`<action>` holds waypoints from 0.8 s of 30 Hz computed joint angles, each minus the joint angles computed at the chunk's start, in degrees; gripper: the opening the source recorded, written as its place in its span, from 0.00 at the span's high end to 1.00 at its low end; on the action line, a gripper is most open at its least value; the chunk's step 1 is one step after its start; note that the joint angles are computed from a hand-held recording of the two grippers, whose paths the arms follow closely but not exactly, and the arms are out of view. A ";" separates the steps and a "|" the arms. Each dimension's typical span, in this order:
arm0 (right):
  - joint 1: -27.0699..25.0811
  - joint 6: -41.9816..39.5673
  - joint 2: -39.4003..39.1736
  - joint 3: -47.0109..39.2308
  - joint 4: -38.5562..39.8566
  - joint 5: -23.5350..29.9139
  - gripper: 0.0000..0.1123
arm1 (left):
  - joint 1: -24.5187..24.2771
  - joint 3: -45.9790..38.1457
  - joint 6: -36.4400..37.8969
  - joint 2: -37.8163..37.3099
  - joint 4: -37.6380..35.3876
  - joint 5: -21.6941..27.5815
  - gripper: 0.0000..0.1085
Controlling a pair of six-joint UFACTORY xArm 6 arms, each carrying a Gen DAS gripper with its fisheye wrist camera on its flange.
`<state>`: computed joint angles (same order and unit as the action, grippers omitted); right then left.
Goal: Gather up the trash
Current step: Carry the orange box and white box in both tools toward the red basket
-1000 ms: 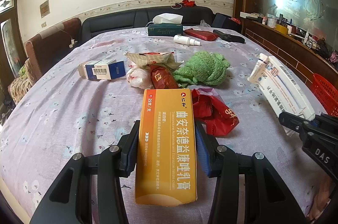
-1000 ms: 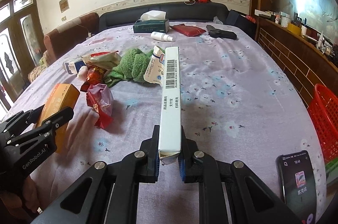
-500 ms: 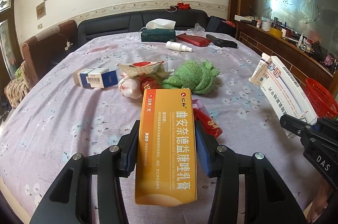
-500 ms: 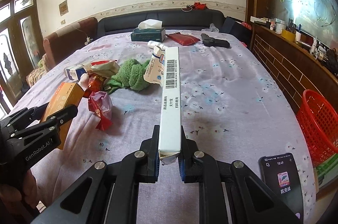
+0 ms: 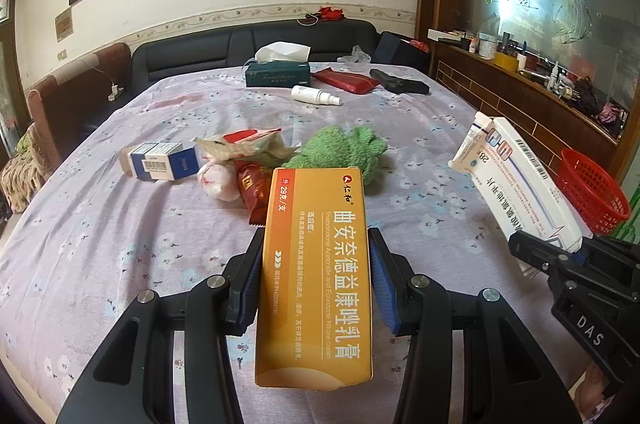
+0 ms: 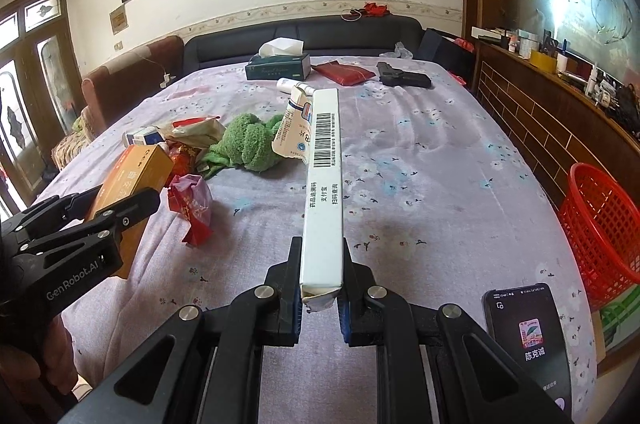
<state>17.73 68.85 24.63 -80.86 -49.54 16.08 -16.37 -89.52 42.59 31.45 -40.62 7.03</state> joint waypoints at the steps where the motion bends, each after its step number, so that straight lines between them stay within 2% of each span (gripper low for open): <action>1: -0.06 -0.12 0.00 -0.01 0.11 -0.03 0.87 | -0.08 -0.16 0.01 0.01 0.07 0.24 0.58; 8: -0.28 1.20 -1.08 1.11 -0.83 -0.33 0.87 | -0.50 -0.47 1.20 -0.29 -1.02 1.06 0.58; 18: -2.03 2.45 -3.29 4.25 -0.50 -3.42 0.87 | -1.15 -2.21 -1.33 0.10 1.85 3.31 0.58; 24: -4.03 7.25 -6.17 7.19 -4.30 -5.25 0.87 | -2.14 -3.82 -2.28 0.67 3.33 4.53 0.58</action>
<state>13.70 76.10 18.45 -73.66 -53.84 10.83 -18.51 -93.35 40.31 32.12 -37.29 11.57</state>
